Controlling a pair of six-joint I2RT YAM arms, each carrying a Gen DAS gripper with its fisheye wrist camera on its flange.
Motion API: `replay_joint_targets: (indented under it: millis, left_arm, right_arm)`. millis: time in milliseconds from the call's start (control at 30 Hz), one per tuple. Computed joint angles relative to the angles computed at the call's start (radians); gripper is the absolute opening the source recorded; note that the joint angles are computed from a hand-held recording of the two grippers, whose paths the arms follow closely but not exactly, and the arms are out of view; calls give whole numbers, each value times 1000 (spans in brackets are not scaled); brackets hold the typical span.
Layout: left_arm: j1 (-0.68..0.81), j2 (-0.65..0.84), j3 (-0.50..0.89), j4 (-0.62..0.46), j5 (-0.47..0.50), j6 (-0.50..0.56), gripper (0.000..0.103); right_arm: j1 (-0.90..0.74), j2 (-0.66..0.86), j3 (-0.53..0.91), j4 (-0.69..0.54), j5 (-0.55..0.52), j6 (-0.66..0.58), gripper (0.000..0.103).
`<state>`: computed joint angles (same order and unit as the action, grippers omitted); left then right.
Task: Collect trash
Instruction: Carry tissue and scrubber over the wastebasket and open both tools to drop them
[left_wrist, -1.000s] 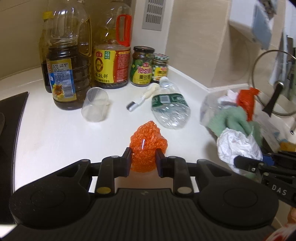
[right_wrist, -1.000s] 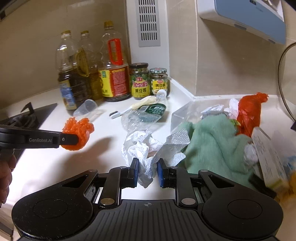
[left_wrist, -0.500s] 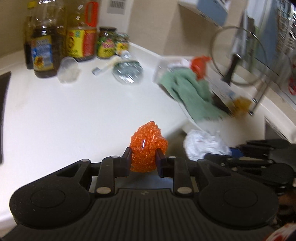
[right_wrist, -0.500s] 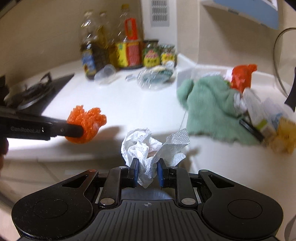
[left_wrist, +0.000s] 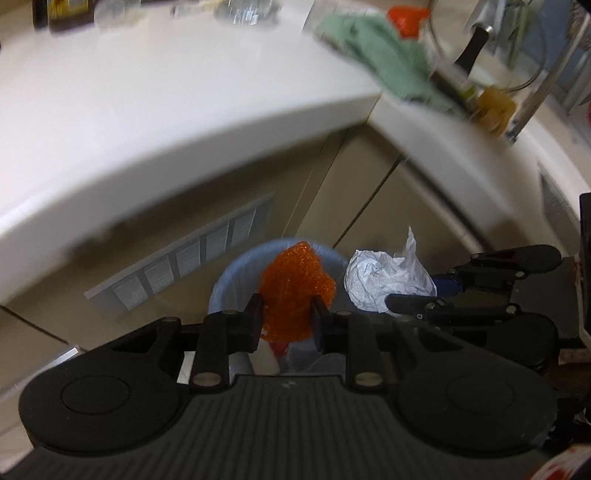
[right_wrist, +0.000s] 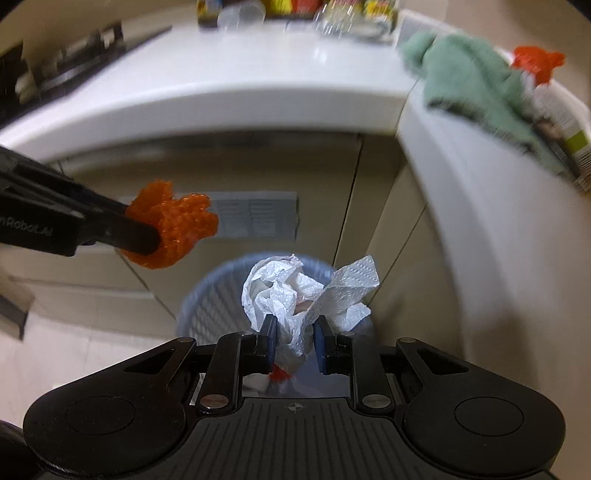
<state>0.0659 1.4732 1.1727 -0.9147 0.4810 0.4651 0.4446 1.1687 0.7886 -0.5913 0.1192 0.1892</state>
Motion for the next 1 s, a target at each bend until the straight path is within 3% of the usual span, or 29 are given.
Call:
replay_joint_targets:
  millis: [367,767,867,1000]
  left_arm:
    - [-76,144,-105,199,-113,-71,24]
    - [-104,204,-86,232,-122,-83,25]
    - [-103,189,-95,230,-131,-88,35]
    - [-87,182,-88,208,-133,-77,35]
  right_arm:
    - [-54,204,-38,123,-63,-64,21]
    - [-78,268,-22,147,-68,-79,21]
    - [-87,275,-17,150,-74,-85,21]
    - [-76,276,-18,151,-70,-74,21]
